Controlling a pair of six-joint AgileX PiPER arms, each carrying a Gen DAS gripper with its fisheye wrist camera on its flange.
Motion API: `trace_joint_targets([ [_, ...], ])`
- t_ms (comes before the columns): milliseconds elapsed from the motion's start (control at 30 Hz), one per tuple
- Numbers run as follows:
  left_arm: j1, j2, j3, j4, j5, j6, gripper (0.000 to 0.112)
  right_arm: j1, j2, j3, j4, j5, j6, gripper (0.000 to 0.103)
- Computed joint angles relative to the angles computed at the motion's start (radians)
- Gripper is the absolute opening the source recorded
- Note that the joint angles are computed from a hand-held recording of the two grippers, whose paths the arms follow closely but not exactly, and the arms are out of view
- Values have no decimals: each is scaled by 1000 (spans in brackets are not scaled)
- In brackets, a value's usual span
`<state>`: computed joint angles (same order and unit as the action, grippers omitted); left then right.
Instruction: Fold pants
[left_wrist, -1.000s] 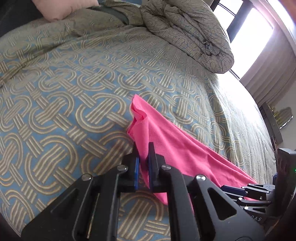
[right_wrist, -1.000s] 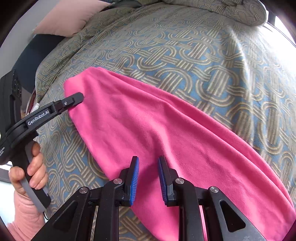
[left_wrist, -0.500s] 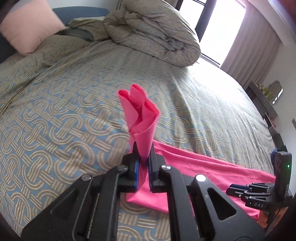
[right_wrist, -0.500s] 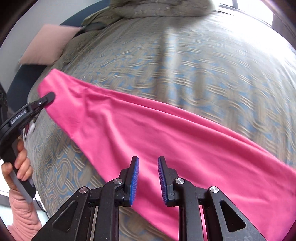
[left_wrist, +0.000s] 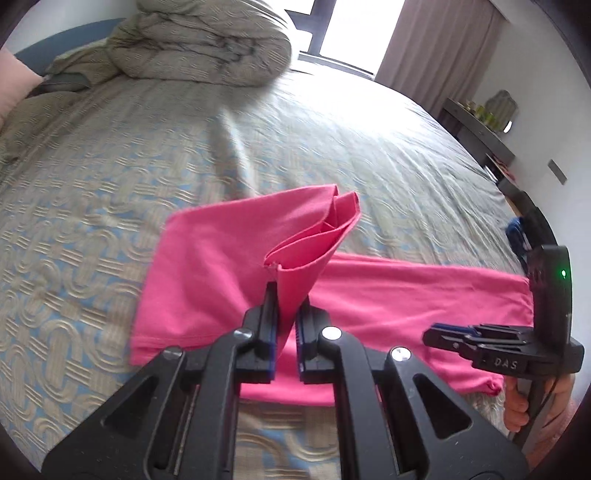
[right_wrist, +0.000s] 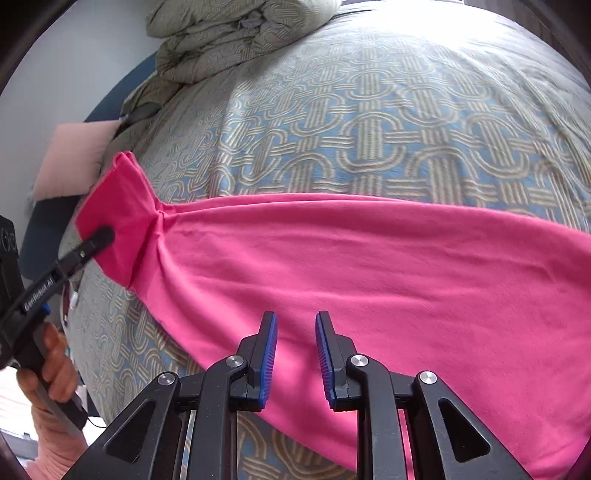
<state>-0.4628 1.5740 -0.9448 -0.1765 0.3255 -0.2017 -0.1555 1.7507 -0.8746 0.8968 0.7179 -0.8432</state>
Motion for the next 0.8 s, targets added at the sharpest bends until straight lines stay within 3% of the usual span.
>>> trace_joint_targets([
  [67, -42, 31, -19, -30, 8, 6, 9, -33, -4, 17, 17, 15, -38, 22],
  [333, -176, 131, -118, 66, 44, -149, 9, -132, -10, 58, 75, 77, -139, 24],
  [467, -211, 155, -135, 107, 42, -198, 9, -199, 21, 40, 140, 181, -195, 39],
  [600, -245, 174, -138, 168, 45, -255, 9, -183, 32, -6, 152, 223, -163, 51],
  [800, -291, 181, -126, 290, 38, -365, 9, -103, 156, -153, 148, 310, 20, 58],
])
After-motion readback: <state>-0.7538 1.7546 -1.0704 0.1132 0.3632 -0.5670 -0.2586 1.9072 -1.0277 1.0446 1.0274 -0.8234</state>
